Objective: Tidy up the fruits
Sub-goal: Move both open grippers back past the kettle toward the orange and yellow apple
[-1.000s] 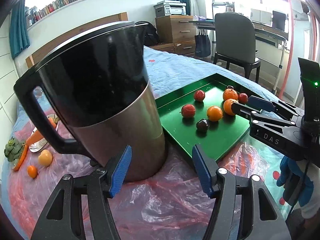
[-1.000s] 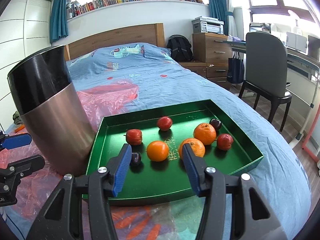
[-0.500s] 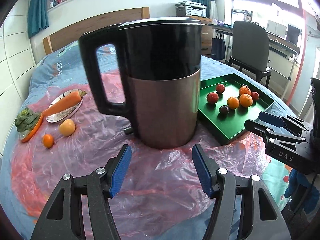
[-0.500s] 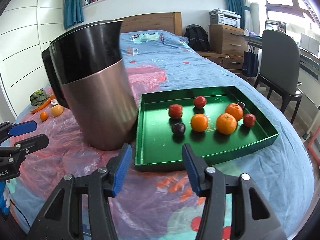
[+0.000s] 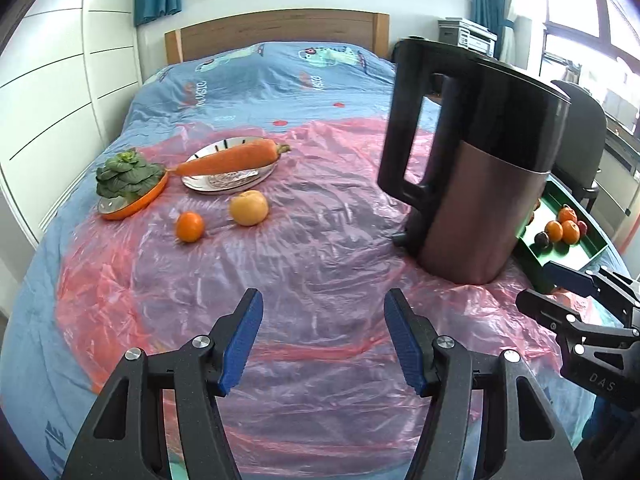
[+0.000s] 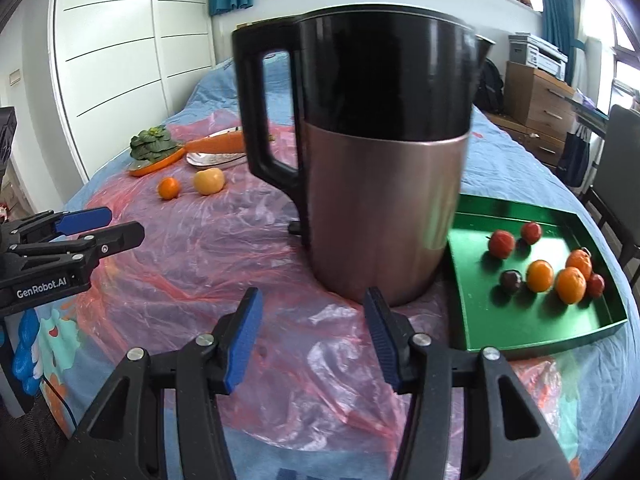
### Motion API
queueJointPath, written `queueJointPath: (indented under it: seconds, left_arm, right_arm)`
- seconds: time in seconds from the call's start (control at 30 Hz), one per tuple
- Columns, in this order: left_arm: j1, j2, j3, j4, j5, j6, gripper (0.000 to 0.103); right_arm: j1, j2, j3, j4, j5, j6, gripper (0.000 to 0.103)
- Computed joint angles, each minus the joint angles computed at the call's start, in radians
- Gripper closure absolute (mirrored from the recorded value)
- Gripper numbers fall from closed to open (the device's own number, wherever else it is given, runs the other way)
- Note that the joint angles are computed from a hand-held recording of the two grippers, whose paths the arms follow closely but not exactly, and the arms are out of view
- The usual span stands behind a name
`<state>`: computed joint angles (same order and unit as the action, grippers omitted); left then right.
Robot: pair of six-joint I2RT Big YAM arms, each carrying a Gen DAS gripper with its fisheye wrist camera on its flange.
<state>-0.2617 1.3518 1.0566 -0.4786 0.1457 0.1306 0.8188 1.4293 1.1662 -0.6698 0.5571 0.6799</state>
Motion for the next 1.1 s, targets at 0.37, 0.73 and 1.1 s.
queueJointPath:
  seconds: [0.37, 0.73, 1.1]
  left_arm:
    - [0.142, 0.085, 0.02, 0.052, -0.002, -0.032, 0.046]
    - [0.227, 0.236, 0.121, 0.074, -0.015, -0.115, 0.046]
    - [0.237, 0.378, 0.281, 0.091, -0.021, -0.141, 0.046]
  right_arm:
    - [0.026, 0.203, 0.197, 0.005, -0.133, -0.111, 0.031]
    - [0.024, 0.367, 0.356, -0.02, -0.226, -0.182, 0.031]
    - [-0.018, 0.482, 0.514, -0.042, -0.231, -0.275, 0.031]
